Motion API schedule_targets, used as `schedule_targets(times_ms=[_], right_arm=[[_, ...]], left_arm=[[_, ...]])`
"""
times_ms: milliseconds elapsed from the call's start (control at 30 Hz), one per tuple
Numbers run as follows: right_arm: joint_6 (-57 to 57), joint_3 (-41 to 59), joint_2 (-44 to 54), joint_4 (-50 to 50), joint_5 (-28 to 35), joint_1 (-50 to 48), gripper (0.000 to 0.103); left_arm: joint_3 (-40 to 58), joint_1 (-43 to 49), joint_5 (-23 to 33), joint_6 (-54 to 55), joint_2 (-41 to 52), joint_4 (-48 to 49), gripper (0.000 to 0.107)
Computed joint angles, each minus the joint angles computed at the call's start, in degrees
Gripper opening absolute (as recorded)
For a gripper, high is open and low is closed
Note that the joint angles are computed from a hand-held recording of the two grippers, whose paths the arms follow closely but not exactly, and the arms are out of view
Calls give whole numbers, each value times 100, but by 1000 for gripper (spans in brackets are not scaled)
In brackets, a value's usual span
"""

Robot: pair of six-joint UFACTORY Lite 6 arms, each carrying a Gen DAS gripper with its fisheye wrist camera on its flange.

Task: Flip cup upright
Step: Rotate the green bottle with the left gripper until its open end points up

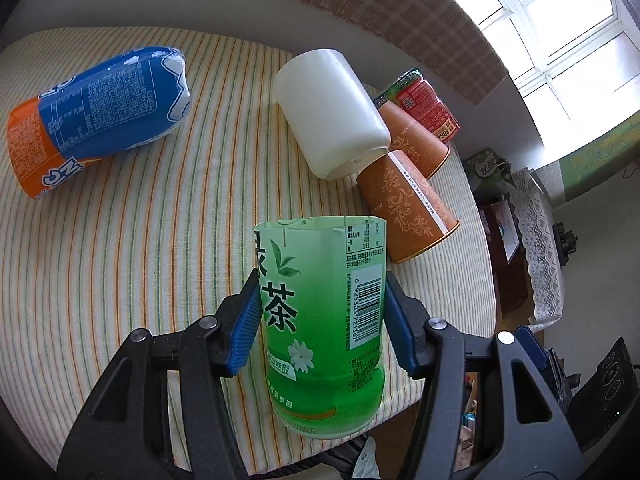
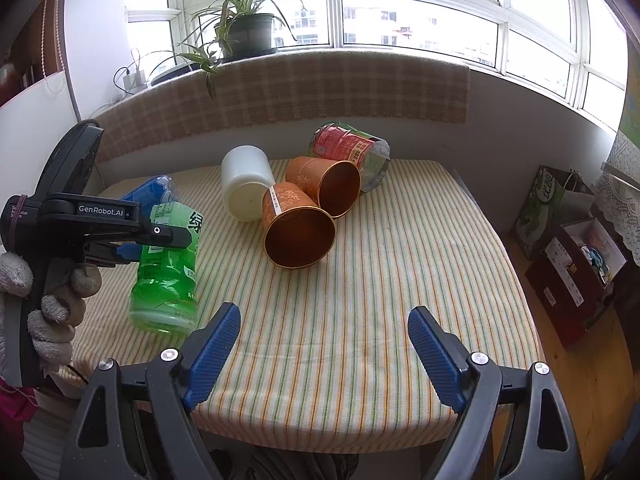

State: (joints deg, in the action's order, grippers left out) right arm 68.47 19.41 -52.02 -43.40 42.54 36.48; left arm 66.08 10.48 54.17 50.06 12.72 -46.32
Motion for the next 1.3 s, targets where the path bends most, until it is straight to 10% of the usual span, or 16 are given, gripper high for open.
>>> schedule_targets(times_ms=[767, 1300], right_arm=[[157, -154, -197, 6, 154, 117, 88], [405, -86, -136, -125, 269, 313, 88]], left_arm=[[-1954, -886, -2330, 3017, -2014, -2176, 57], [-3101, -821, -2490, 4056, -2982, -2716, 57]])
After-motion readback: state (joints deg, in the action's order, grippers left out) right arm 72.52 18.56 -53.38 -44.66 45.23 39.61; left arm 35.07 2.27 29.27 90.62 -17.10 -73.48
